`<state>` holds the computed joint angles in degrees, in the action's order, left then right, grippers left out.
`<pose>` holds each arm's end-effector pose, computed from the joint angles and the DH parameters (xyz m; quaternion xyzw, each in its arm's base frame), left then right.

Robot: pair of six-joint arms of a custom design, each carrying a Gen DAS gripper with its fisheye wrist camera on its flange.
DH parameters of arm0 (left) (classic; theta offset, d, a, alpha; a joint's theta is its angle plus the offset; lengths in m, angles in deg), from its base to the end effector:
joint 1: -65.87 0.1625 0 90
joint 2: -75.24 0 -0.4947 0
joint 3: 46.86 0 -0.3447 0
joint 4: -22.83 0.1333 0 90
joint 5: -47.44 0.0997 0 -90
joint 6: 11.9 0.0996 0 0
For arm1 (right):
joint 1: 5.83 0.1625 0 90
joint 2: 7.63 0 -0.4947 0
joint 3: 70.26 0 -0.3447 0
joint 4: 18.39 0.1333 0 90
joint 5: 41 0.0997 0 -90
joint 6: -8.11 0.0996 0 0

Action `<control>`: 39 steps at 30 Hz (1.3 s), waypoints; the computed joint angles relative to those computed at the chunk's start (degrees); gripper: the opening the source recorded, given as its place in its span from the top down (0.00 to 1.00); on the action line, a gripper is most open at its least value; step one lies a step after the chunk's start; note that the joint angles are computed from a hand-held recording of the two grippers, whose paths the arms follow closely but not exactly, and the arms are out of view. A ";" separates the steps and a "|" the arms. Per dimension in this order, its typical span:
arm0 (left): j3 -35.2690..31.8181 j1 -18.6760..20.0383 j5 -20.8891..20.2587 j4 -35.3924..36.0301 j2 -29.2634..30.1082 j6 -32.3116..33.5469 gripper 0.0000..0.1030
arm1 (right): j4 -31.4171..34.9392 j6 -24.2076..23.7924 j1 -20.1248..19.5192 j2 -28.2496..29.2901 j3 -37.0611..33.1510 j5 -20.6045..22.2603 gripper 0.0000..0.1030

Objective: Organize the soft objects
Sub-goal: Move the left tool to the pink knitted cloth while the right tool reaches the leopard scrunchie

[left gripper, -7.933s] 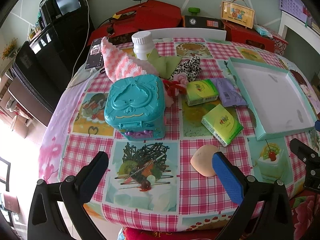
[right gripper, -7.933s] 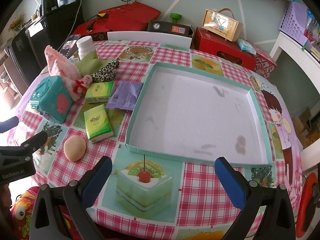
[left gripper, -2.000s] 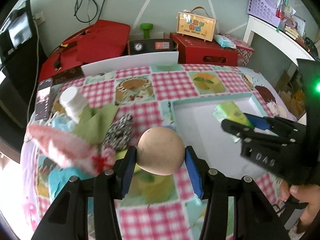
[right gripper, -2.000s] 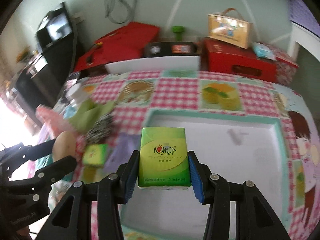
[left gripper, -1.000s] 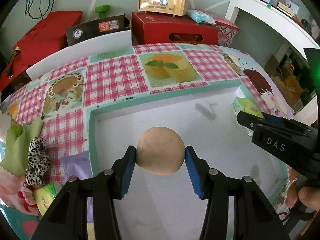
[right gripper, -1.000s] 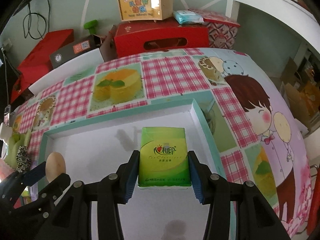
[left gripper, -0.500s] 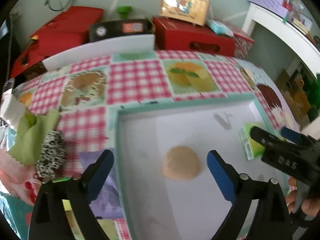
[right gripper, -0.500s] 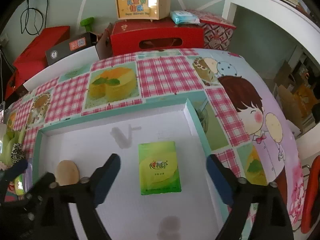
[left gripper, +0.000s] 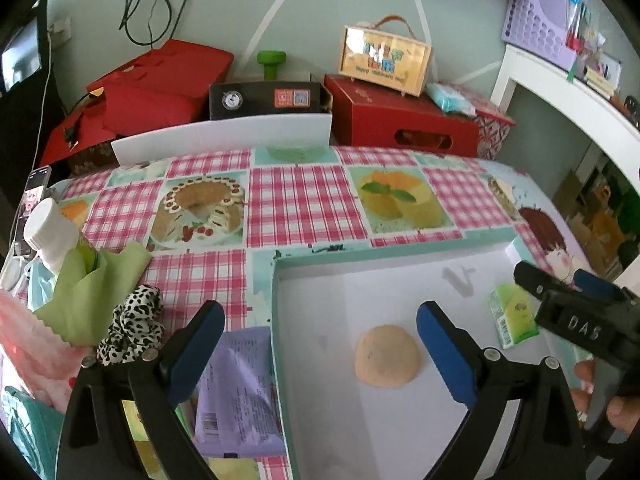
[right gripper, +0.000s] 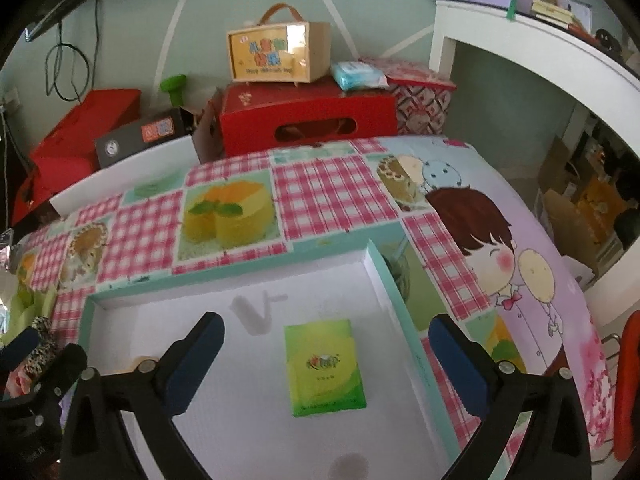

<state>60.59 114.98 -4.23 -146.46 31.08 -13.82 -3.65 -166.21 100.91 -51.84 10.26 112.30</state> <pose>-0.2631 -0.6018 0.1516 0.2689 0.8971 -0.2410 0.2547 0.2104 -0.5455 0.2059 -0.0968 -0.8157 0.3746 0.4301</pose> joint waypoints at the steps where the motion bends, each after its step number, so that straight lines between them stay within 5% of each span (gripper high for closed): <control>1: 0.14 0.00 0.04 -0.47 -0.14 0.14 0.06 | 0.01 -0.42 0.11 0.32 -0.23 0.09 0.00; 10: -1.13 1.16 0.83 2.44 -2.62 1.09 0.06 | 2.67 3.79 0.07 1.46 -0.90 -3.55 0.00; 16: -3.60 3.13 -0.23 9.10 -6.12 -0.97 0.06 | -3.40 -1.86 1.98 1.49 -0.25 -5.71 0.00; 23: -5.18 5.27 2.20 12.75 -10.16 -4.48 0.06 | 2.53 3.83 1.75 4.61 -3.90 -12.65 0.00; 26: -5.76 5.94 4.97 14.45 -11.62 -5.83 0.06 | 3.42 1.64 2.45 5.85 -5.81 -13.91 0.00; 34: -6.39 9.30 10.36 17.10 -16.26 -12.37 0.06 | 20.17 1.00 4.46 12.62 -22.19 -17.45 0.00; 39: -7.69 12.48 8.15 21.52 -17.60 -17.64 0.06 | 36.23 -2.09 6.83 22.27 -39.86 -18.62 0.00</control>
<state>52.90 127.46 3.92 -124.94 13.48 -31.46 32.58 -168.30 107.74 -29.57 -29.61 93.68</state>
